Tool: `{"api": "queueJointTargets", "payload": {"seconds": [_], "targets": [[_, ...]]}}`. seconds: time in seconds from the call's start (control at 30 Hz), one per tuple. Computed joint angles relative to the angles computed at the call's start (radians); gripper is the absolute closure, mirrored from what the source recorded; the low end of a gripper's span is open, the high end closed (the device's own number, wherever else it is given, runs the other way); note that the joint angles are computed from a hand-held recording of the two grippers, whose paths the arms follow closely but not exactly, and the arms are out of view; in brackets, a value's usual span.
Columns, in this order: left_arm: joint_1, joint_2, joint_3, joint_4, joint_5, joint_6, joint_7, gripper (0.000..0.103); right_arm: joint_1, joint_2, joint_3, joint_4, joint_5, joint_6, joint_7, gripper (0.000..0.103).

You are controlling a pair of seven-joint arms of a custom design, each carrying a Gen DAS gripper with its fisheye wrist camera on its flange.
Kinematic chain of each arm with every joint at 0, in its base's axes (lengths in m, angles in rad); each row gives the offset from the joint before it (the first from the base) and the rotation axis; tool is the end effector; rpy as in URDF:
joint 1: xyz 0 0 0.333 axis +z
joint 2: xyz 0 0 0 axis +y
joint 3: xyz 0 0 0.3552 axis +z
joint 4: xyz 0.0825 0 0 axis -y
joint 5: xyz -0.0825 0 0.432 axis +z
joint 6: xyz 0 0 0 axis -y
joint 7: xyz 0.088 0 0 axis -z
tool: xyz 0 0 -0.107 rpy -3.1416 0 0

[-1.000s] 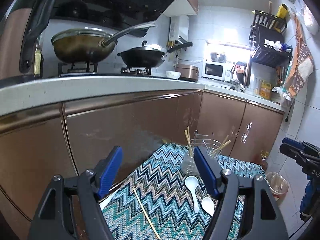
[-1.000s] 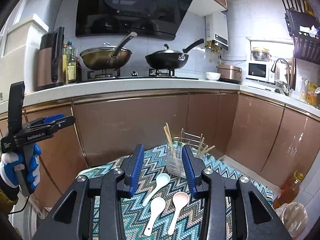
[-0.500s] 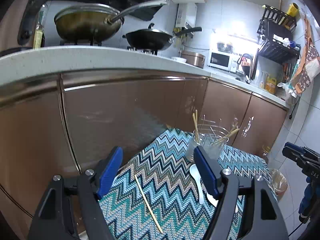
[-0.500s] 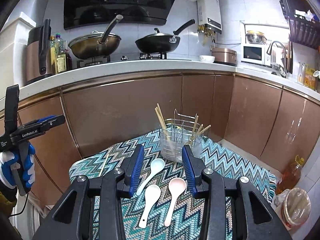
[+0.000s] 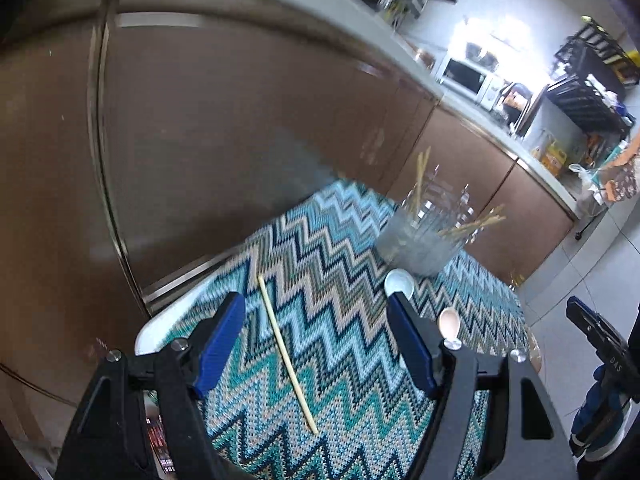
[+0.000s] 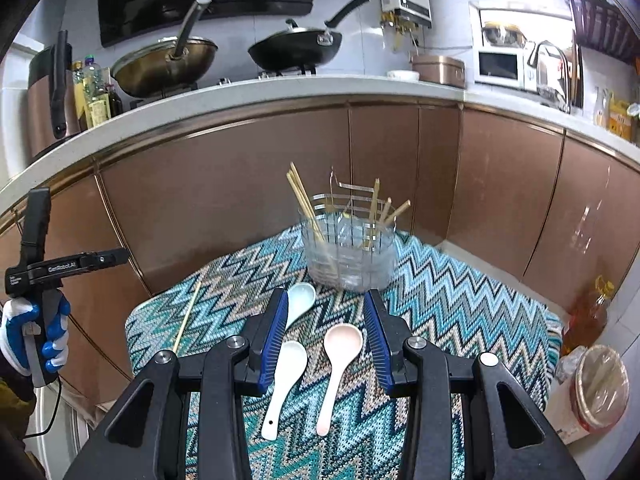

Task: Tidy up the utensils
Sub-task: 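Close the left tool on the last chopstick while the right tool grasps a white spoon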

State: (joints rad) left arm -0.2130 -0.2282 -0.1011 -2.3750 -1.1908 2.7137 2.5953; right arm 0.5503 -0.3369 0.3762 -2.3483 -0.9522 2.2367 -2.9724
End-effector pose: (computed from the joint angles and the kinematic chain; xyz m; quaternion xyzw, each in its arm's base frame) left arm 0.5107 -0.1329 0.4698 -0.5131 0.7442 -0.4226 0.0662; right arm 0.3141 0.3958 0.5032 -0.5431 0.7110 -0.3396 0.2902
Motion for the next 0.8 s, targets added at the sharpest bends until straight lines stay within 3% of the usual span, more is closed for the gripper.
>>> {"api": "queueJointTargets", "payload": {"seconds": [0.2,0.43,0.6,0.8], "targets": [[0.019,0.092,-0.023,0.047,0.108,-0.043,-0.126,0.037,-0.009,0.013,-0.032,-0.031,0.04,0.074,-0.009,0.064],[0.04,0.197,-0.06,0.113,0.249,-0.017,-0.268,0.046,-0.04,0.022,-0.075,-0.083,0.09,0.198,-0.035,0.065],[0.056,0.272,-0.077,0.17,0.359,-0.023,-0.371,0.053,-0.07,0.066,-0.141,-0.136,0.181,0.435,-0.12,0.071],[0.08,0.353,-0.085,0.248,0.492,-0.098,-0.506,0.064,-0.095,0.213,-0.184,-0.125,0.335,0.668,-0.305,0.077]]}}
